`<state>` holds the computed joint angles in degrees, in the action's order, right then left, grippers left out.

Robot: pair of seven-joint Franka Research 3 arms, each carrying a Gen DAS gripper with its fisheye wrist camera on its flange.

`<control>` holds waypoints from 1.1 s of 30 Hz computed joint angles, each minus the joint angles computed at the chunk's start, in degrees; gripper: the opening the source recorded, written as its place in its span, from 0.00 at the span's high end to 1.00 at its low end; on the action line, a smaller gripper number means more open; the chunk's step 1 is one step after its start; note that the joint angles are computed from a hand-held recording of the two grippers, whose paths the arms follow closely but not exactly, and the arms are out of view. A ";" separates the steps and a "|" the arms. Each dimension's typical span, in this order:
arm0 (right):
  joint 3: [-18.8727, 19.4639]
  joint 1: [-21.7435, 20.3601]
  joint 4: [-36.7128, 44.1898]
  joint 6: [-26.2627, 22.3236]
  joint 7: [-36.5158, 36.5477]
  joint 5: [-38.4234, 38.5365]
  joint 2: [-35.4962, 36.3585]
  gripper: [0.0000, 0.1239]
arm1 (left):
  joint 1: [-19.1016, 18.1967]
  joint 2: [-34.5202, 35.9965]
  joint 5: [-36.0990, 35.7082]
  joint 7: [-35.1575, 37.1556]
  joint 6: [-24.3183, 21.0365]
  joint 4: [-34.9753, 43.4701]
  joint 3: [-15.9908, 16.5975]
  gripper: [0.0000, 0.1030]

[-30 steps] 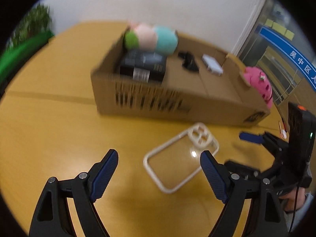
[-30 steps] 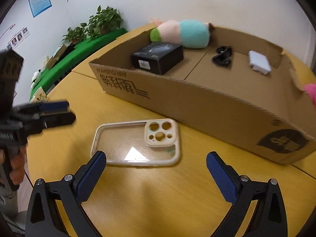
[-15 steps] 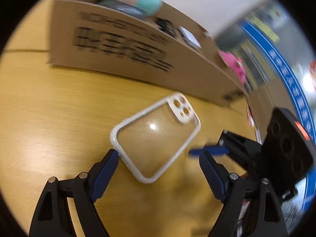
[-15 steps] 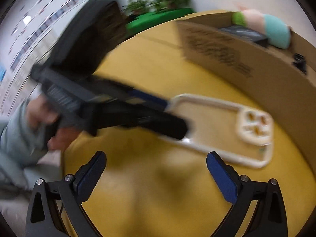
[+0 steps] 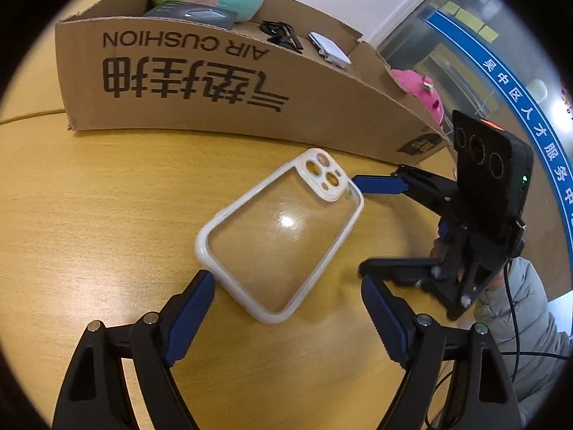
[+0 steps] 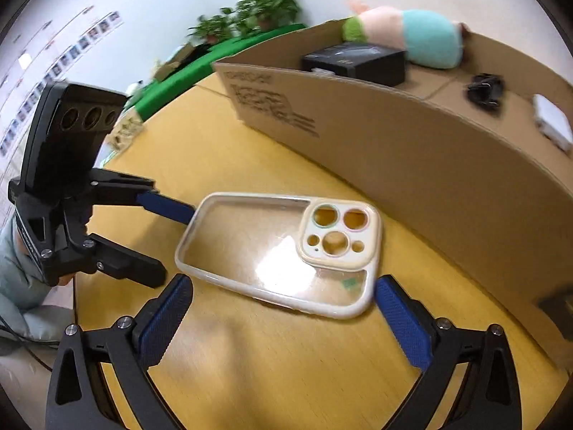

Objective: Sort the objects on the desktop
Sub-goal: 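Grasp the clear phone case's lens end with the right gripper while the left grasps the other end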

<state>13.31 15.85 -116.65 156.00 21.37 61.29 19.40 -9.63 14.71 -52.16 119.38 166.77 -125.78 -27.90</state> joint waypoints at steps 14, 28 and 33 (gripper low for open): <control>-1.67 6.70 -19.84 -4.31 -8.66 -1.97 -16.91 0.17 | 1.18 -1.36 21.97 5.01 -10.65 0.31 1.35 0.18; -3.82 7.33 -15.58 -2.86 2.23 -21.80 -12.82 0.17 | -2.36 1.26 43.52 24.20 -23.73 7.08 6.70 0.16; -3.39 7.11 -17.28 -0.73 -2.73 -21.99 -13.80 0.22 | -2.09 2.40 42.90 29.59 -25.32 9.02 6.71 0.16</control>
